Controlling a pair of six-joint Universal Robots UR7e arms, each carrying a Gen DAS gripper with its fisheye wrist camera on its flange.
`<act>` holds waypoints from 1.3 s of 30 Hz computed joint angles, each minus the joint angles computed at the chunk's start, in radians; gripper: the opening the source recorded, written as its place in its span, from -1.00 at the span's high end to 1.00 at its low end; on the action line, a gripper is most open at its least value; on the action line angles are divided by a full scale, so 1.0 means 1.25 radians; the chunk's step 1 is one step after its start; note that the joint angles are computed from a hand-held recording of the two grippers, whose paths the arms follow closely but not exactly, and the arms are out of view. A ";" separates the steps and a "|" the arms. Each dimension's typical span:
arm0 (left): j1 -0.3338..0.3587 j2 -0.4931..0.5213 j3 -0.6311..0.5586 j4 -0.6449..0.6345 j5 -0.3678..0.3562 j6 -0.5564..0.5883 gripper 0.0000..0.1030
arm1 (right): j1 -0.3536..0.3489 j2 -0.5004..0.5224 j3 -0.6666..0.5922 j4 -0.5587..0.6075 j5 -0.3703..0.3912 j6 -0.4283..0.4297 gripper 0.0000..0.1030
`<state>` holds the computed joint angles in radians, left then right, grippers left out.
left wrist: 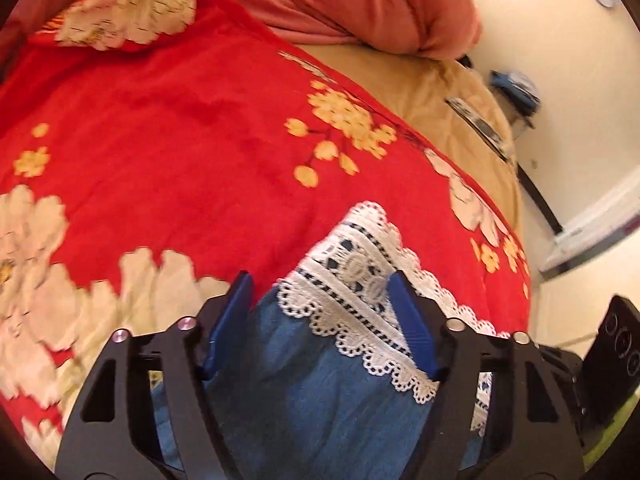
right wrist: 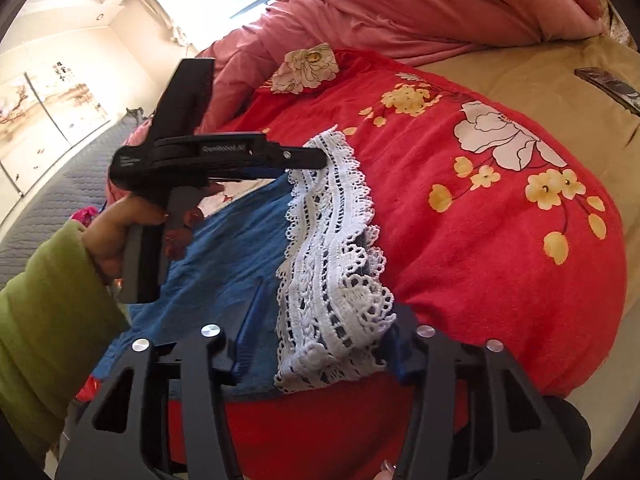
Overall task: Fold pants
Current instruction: 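Grasp the lace-trimmed leg hem with the left tool and lift it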
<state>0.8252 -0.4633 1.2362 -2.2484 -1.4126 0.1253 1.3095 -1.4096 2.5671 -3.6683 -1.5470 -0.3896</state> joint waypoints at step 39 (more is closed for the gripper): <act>0.059 -0.283 0.276 -0.245 -0.122 -0.028 0.63 | 0.203 0.085 -0.098 0.135 0.088 -0.128 0.61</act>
<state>0.8987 -0.8176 1.5806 -2.5545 -1.5652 0.0902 1.5627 -1.3028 2.4449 -3.4990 -1.4374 -0.5499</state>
